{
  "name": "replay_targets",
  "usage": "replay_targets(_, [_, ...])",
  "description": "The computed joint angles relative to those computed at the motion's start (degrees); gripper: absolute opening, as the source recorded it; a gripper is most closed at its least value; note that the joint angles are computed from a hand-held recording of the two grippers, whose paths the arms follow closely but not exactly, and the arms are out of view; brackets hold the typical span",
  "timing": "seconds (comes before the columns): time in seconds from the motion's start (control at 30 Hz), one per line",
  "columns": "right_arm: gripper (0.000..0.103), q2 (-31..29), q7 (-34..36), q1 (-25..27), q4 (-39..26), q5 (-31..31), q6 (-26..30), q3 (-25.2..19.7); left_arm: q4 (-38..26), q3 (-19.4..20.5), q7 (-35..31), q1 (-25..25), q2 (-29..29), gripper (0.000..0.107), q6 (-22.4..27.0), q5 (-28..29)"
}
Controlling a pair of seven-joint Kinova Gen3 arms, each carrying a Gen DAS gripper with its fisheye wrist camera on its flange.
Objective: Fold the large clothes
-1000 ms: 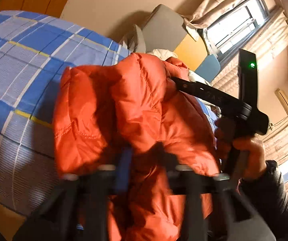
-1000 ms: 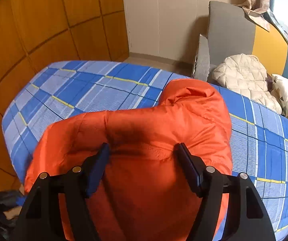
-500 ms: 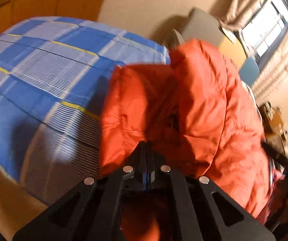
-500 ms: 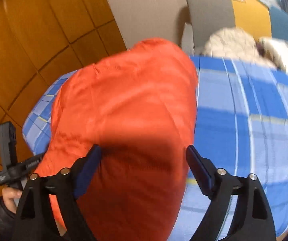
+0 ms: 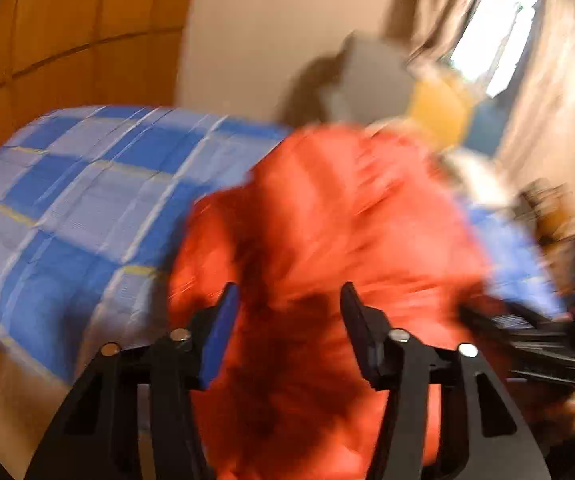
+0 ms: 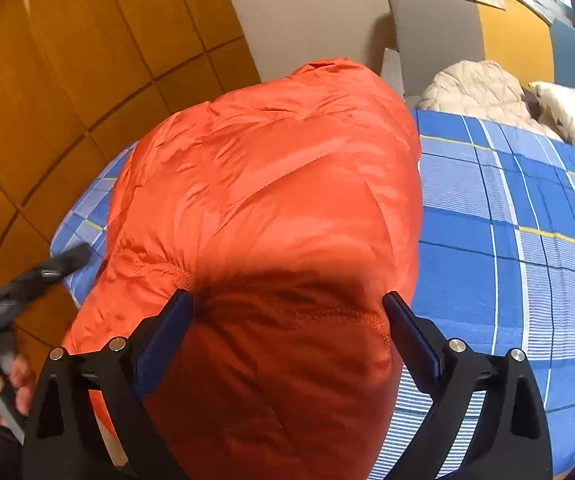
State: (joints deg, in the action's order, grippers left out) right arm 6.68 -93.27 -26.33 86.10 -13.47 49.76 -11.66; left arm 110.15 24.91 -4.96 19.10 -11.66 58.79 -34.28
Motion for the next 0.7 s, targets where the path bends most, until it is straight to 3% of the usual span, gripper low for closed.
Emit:
replay_targets(0.1, [0.095,-0.7,4.1,1.7,0.5,-3.6,0.9,0.1,-0.8,0.3,0.9,0.2,3.6,0.047,2.7,0.7])
replay_targets(0.17, [0.095,-0.9,7.1,3.2,0.7,-6.8,2.1,0.4,0.3,-1.3,2.3,2.0,3.2,0.048,1.7,0.1])
replay_targets(0.3, [0.096,-1.3,11.9,6.6,1.6,-13.6,4.4,1.6,2.3,-0.7,5.7,2.6,0.2,0.047,0.1,-2.1])
replay_targets(0.33, [0.097,-1.4,13.2,7.6,2.0,-15.7,4.9,2.0,2.8,0.3,7.0,2.4,-1.1,0.050,-0.4,-3.3])
replay_targets(0.4, [0.098,-1.7,15.0,8.9,2.8,-18.9,5.7,2.5,2.6,3.1,8.3,1.6,-2.4,0.073,0.4,-5.6])
replay_targets(0.5, [0.098,-0.9,15.8,10.0,3.4,-21.2,6.6,3.0,1.1,6.3,9.0,0.7,-3.0,0.074,3.2,-7.8])
replay_targets(0.7, [0.100,0.6,17.5,10.9,3.7,-24.1,6.9,2.6,-2.2,5.9,3.4,0.8,-1.2,0.081,4.8,-6.5])
